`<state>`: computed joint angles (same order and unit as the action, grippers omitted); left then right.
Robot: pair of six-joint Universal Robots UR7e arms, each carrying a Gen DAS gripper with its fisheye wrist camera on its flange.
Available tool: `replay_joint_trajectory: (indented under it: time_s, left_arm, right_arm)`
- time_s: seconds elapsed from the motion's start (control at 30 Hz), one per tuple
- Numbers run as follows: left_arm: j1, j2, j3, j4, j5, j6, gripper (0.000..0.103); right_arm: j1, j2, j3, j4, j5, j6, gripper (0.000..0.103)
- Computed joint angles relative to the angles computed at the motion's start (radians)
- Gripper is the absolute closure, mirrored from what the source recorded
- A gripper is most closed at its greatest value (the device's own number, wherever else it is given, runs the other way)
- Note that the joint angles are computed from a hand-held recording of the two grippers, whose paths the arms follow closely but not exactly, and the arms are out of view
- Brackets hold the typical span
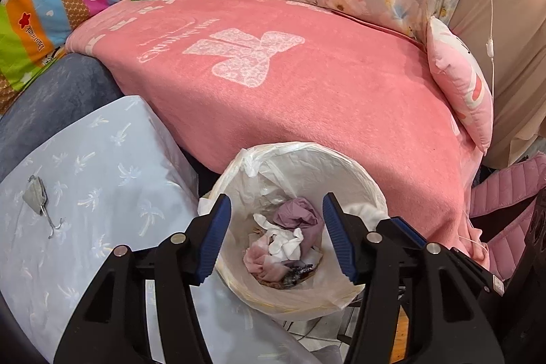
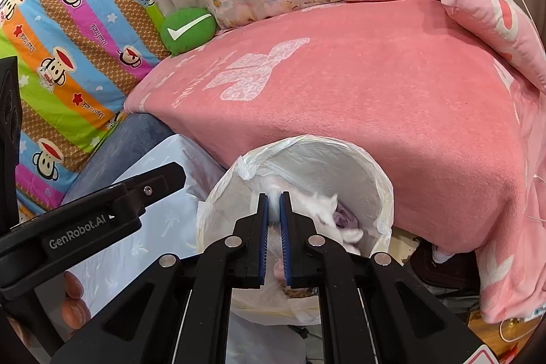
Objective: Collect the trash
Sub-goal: 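Carry strip and sock over the bin and open both tools to drop them, then move the open left tool back over the grey drawstring pouch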
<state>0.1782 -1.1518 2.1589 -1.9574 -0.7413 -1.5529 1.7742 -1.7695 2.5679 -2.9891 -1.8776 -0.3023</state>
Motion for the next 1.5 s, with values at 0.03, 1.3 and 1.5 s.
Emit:
replay_joint_trajectory:
  time_s: [0.03,1.3,1.5]
  left_arm:
    - [-0.002,-0.006,0.004,0.007,0.000,-0.010,0.049]
    - [-0.070,-0.194,0.116,0.237,-0.038,-0.287,0.049]
    - [-0.086,-0.247,0.140,0.293,-0.052,-0.352,0.049]
  right_arm:
    - [0.004,0.005,0.000,-0.002,0.000,0.001,0.094]
    - [0.201,0.150,0.002,-0.040,-0.071,0.059,0.083]
    - [0.239,0.187,-0.002,-0.046,-0.082,0.073,0.081]
